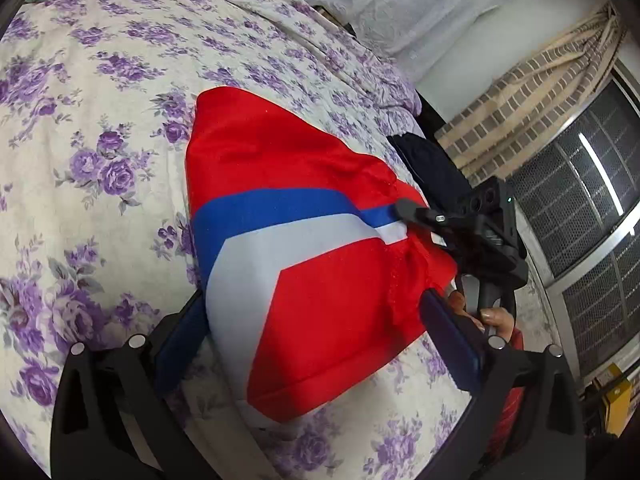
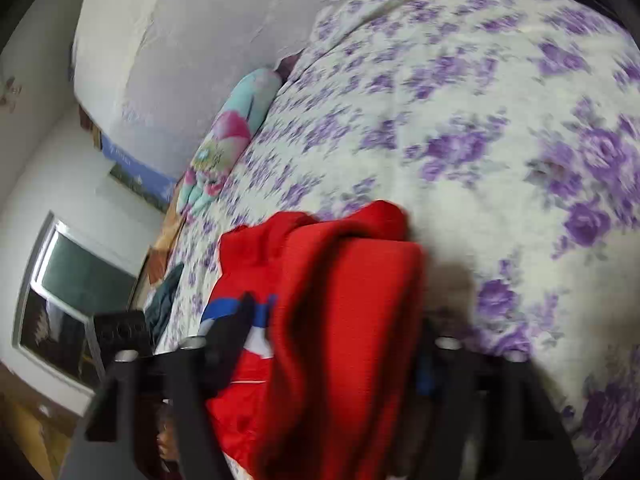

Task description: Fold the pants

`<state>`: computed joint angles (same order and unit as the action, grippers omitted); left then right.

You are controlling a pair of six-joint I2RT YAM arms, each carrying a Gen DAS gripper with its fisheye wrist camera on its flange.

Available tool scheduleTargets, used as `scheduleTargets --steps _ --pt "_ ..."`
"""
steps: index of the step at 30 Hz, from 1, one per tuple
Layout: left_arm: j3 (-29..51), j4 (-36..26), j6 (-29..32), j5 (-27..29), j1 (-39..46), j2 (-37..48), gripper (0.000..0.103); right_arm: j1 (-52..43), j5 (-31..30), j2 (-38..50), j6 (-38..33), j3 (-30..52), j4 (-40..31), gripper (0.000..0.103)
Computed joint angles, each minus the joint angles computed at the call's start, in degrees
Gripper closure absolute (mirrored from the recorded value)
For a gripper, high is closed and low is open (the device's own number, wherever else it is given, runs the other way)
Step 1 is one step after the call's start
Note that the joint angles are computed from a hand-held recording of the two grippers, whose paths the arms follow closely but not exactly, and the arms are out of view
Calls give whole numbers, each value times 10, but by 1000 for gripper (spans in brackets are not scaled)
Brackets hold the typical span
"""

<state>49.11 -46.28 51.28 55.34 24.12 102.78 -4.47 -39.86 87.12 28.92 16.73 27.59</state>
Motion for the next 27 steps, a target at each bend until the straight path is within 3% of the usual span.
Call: scheduleTargets --steps 1,3,4,6,9,11,14,17,20,22,25,27 --pt "-6 5 -4 2 3 -5 6 -9 -10 5 1 -4 9 52" --pt "-17 9 -13 9 14 -11 17 -9 -7 -2 4 -16 24 57" --pt "-27 15 -16 11 25 -17 21 8 23 -24 -4 -22 12 58" --pt "-41 19 -19 8 45 -27 38 46 85 -67 -16 -30 -11 59" --pt "-35 4 -12 18 61 -10 47 88 150 -114 -37 -41 -32 59" --pt "-39 16 -23 14 59 -16 48 85 150 -103 -41 -35 -34 60" --pt "-64 68 -69 0 52 -43 62 82 156 -103 -44 -37 -35 62" --pt "-126 131 -94 -5 62 -125 76 168 277 -199 -61 -65 -58 66" --pt "-204 176 -93 -14 66 -255 80 234 339 -321 -57 -99 -110 68" --pt "-225 158 -73 -16 72 -314 81 265 375 -398 -41 -120 -160 69" --pt "-216 137 -70 -28 54 -341 81 250 363 -441 -41 -115 -215 69" --pt "-191 158 -118 -49 7 -339 82 216 334 -407 -69 -81 -238 69"
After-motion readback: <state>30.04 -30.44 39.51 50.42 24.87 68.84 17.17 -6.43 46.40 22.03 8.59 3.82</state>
